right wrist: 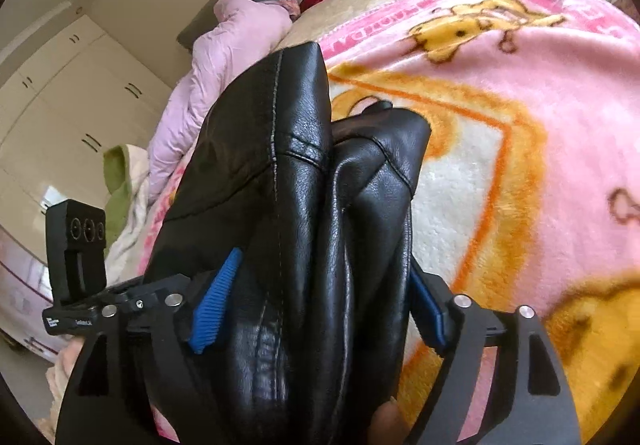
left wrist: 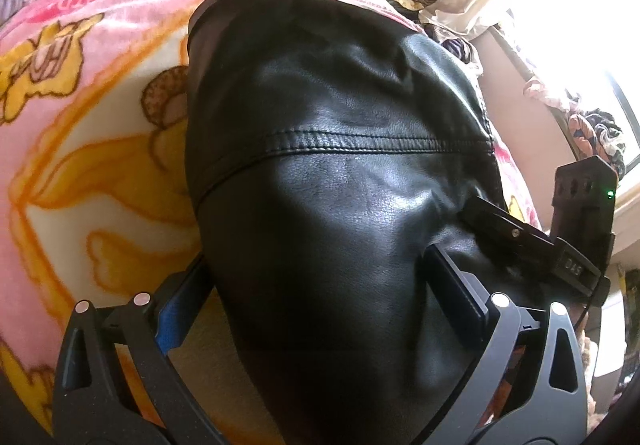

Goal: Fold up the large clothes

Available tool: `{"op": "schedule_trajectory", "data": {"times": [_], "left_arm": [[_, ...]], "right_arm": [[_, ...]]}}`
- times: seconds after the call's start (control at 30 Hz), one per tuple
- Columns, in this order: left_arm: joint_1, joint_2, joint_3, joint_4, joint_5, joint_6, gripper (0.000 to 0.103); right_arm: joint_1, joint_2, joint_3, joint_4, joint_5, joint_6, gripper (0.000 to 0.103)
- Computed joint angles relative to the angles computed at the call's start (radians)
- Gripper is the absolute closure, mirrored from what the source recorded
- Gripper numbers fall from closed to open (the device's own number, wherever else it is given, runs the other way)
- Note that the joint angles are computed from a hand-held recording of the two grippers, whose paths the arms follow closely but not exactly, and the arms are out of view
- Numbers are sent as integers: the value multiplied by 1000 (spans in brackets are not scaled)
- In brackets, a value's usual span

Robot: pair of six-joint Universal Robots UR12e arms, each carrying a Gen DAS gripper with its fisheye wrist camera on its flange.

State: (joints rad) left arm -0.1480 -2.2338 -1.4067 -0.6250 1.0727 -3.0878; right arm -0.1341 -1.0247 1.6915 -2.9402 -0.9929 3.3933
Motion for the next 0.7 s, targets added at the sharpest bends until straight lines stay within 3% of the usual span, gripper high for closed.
{"op": "schedule_trajectory", "data": {"times": [0.37, 0.7], "left_arm": [[-6, 28, -32, 33, 44, -2, 8], [-20, 50, -48, 55, 108, 11, 8]], "right_arm": [[19, -59, 53, 10, -154, -83, 7], [12, -87, 87, 4, -172, -66, 6]]}}
